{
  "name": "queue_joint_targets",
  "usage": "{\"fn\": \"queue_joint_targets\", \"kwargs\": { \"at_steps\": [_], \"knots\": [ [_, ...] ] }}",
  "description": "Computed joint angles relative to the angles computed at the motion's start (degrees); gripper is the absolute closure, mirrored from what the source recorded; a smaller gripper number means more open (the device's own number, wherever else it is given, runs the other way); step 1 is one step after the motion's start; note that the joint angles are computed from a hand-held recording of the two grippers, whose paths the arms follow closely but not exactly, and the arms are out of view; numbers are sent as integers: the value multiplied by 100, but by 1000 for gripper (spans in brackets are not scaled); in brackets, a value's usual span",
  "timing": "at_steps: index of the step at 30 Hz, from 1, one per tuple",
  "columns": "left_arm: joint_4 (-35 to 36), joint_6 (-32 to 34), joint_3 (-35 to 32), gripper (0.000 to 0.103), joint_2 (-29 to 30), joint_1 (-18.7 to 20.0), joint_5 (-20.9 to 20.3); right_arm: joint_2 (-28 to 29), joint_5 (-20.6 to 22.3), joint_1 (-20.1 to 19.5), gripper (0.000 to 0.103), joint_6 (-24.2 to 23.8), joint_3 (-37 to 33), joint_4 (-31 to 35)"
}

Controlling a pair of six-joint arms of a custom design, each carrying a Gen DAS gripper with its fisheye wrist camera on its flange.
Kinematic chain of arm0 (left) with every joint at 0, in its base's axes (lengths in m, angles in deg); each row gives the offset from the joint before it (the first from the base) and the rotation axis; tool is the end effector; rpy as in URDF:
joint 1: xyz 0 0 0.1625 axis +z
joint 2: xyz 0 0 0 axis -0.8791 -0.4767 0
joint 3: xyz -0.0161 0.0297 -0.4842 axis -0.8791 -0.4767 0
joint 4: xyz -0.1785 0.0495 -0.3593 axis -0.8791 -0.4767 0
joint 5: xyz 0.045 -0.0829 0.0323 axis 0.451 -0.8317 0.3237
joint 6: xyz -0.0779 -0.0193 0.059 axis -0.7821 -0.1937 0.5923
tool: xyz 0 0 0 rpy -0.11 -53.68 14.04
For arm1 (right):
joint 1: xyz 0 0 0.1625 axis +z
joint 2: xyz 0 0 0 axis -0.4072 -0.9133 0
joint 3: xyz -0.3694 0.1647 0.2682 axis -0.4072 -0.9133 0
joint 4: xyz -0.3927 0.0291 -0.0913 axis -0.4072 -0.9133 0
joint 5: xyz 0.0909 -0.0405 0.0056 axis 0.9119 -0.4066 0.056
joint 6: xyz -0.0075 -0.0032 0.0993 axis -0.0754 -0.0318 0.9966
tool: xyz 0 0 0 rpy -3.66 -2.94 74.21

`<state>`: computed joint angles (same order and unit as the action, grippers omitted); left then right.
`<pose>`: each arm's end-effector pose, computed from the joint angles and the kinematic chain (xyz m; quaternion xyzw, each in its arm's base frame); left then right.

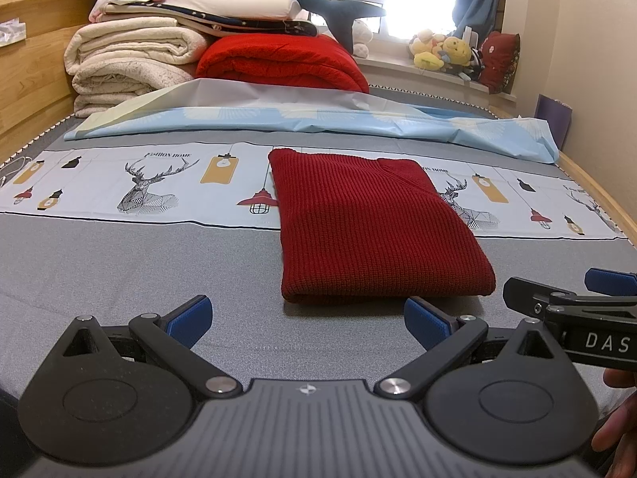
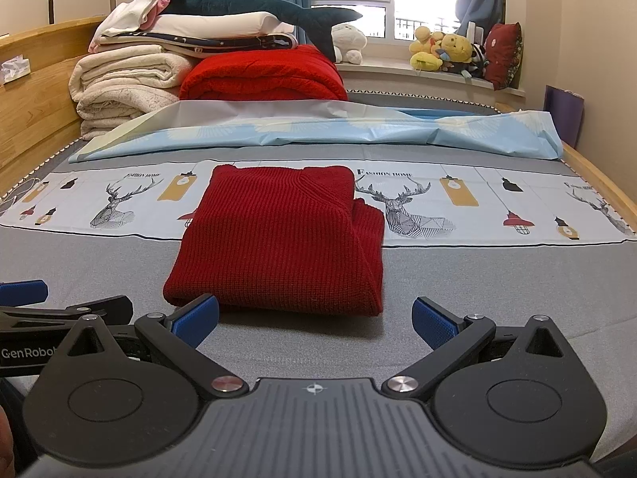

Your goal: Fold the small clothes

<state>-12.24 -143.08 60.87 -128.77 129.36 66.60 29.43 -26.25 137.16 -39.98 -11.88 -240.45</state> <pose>-0.0707 -0.7600 0.3662 -0.0259 0.7821 -0.4692 0.4091 0.4583 -0.8320 -0.0084 0.3666 -0.8487 0.3175 0.2111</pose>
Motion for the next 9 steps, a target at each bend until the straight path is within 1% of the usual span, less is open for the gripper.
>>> {"fn": "queue_joint_targets", "kwargs": {
  "at_steps": [9],
  "knots": [
    [8,-39,-5,0,14,0,-8,5,-9,5,1,5,-3,-1]
  ]
}}
